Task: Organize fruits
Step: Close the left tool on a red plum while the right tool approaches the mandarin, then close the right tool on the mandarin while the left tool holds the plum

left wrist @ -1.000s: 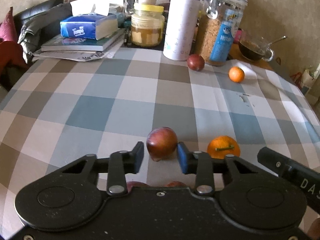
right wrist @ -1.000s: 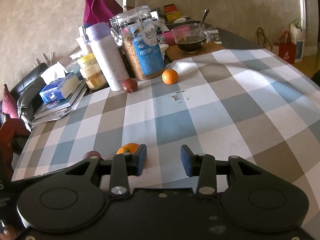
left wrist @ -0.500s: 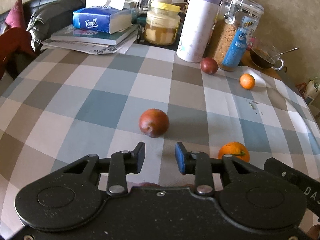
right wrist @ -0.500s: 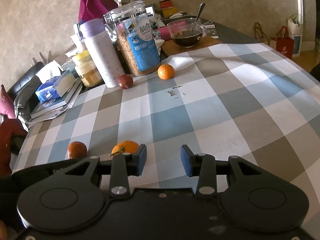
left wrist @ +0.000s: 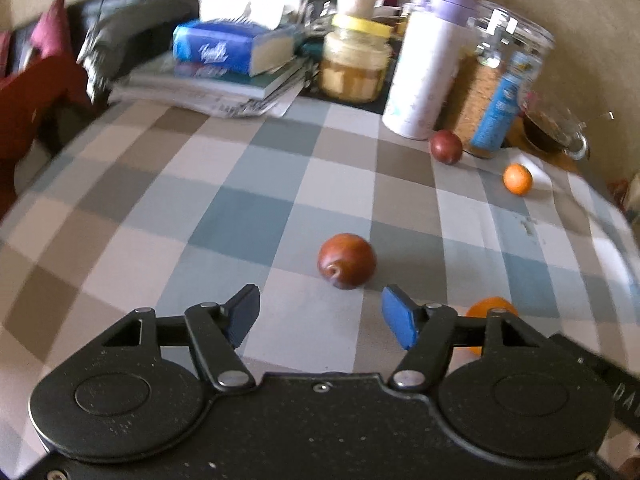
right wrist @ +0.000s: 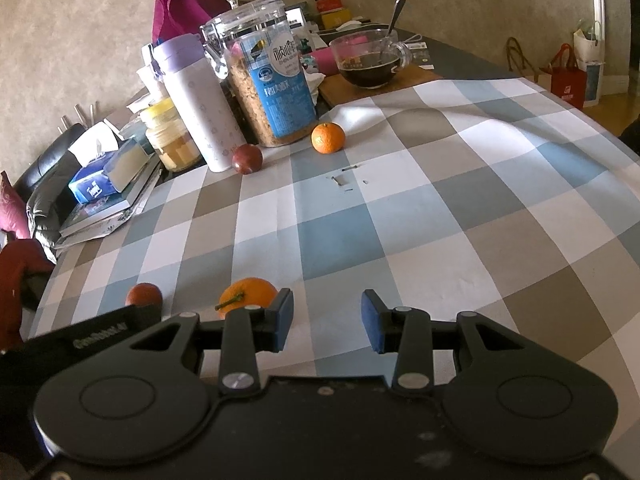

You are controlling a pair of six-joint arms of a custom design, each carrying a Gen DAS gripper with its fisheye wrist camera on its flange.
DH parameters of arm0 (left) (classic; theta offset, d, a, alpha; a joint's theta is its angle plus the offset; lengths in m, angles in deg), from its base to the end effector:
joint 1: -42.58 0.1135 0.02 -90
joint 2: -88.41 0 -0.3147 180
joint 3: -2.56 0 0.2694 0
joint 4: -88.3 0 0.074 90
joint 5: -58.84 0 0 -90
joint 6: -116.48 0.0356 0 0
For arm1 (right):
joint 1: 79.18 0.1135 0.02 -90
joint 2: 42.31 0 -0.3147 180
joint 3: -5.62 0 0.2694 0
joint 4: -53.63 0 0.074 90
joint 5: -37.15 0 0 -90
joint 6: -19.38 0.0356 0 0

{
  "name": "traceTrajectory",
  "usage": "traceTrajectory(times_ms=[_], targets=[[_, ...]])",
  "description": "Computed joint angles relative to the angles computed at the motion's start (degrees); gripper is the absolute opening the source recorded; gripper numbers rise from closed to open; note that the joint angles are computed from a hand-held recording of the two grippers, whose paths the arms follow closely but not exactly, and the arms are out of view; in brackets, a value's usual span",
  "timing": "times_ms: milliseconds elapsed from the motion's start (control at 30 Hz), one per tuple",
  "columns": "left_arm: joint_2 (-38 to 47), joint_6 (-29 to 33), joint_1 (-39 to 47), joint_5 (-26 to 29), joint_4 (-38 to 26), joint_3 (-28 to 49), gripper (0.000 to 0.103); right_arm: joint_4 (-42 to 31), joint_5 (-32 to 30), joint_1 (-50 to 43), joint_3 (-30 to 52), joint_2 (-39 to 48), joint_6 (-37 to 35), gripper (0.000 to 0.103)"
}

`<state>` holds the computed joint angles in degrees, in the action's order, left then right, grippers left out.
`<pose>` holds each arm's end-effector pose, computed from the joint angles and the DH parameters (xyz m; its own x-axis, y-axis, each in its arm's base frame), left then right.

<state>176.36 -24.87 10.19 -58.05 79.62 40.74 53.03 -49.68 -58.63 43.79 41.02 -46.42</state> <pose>0.2097 -0.1139 0.1322 -0.6665 -0.4021 -0.6278 -0.3884 0.9061 -0.1679 0.2346 0.0859 0.1566 -0.7407 0.1594 -0.6526 -0.0117 0.9682 0.2499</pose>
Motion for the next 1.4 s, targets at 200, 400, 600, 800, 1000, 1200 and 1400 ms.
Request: traceTrajectory(times_ms=[200, 400, 600, 800, 1000, 1200, 1400], targets=[[-1.8, 0.8, 1.2, -2.5, 4.4, -2.0, 0.069, 0.7, 0.8, 0.6, -0.3, 0.4, -0.5, 0.041], [-3.0, 8.0, 7.1, 7.9, 6.6, -0.5, 0.072, 0.6, -1.0, -0.8, -0.3, -0.1, -0.3, 0.041], [3.6, 13.4, 3.0, 0.8, 0.5, 6.5, 0.072, -0.2, -1.9, -1.7, 0.2, 0.7, 0.5, 0.041], [6.0, 14.4, 4.7, 3.0, 0.1, 8.4, 0.072, -0.1, -1.9, -1.6, 0.2, 0.8, 1.0, 0.041], [8.3, 13.2, 5.0, 4.2, -0.4, 8.9, 0.068, 0.2, -1.7, -1.3, -0.1, 0.6, 0.7, 0.041], [9.5, 10.0, 5.6, 3.8, -1.2, 9.3, 0.05, 0.2, -1.5, -1.2, 0.1, 0.9, 0.6, 0.041], [7.2, 3.3, 4.2, 3.0, -4.9, 8.5, 0.046, 0.5, -1.0, -0.6, 0.2, 1.3, 0.4, 0.041]])
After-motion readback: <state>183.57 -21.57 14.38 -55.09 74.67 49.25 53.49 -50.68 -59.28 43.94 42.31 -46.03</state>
